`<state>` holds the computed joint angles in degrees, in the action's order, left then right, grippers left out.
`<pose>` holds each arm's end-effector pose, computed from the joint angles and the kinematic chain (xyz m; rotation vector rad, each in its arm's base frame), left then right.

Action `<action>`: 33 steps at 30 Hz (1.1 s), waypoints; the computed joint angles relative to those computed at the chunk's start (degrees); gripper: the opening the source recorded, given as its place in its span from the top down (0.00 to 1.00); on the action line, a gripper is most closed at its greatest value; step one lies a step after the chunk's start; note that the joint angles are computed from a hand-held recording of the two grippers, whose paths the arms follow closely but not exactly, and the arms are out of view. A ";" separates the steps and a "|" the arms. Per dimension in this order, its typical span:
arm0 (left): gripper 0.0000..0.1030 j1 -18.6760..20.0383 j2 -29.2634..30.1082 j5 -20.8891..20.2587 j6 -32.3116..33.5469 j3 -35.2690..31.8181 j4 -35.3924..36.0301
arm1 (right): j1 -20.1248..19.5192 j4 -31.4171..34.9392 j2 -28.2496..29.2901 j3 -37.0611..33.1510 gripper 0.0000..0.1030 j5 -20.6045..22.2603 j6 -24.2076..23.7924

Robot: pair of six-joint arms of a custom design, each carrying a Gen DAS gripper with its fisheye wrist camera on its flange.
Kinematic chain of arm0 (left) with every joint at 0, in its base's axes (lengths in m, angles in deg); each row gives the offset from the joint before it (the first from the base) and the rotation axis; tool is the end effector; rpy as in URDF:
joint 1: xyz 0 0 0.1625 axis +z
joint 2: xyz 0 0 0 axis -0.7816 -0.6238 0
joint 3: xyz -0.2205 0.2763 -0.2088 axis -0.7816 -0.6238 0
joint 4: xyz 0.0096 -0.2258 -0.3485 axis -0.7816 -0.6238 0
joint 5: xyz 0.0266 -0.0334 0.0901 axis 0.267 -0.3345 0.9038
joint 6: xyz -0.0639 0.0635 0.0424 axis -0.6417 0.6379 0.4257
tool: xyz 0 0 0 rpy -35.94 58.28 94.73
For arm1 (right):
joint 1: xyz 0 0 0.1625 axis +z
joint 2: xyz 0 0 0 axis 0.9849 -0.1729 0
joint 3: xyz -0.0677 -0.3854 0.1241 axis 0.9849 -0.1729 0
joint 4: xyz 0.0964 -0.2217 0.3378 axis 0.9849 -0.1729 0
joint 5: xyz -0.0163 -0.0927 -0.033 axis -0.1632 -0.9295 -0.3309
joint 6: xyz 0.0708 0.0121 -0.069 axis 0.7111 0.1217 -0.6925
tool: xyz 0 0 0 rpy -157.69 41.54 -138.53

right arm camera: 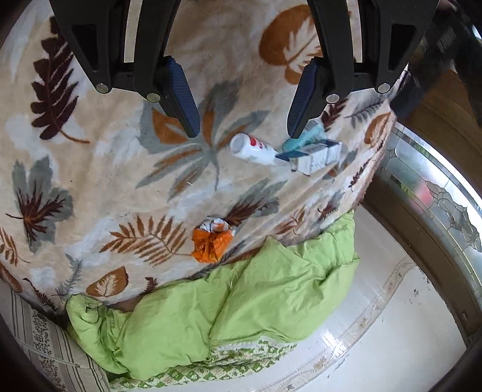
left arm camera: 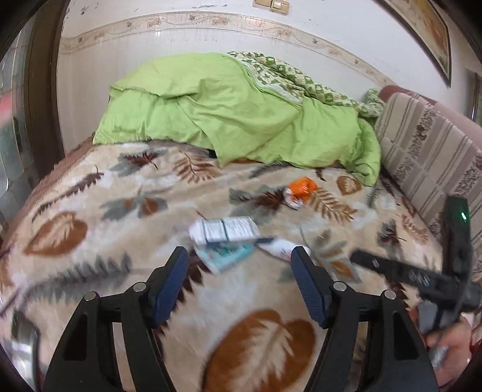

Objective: Collect trash
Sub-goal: 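Grasp the white medicine box with the left gripper and lift it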

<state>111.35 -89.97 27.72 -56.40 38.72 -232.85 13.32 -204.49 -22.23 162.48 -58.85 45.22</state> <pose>-0.0853 -0.5239 0.1548 0.7311 2.3804 -0.9698 0.1356 -0.5073 0.0394 0.0457 -2.6550 1.0892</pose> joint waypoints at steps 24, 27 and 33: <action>0.45 4.01 13.19 0.72 22.07 -15.33 15.98 | -3.61 1.70 -2.32 0.80 0.38 4.47 3.25; 0.45 2.86 13.44 2.20 23.24 -13.75 15.95 | -3.84 1.40 -2.52 0.87 0.38 4.01 3.43; 0.48 1.39 12.90 4.82 24.21 -10.17 15.54 | -4.32 1.54 -2.93 1.02 0.38 4.49 3.97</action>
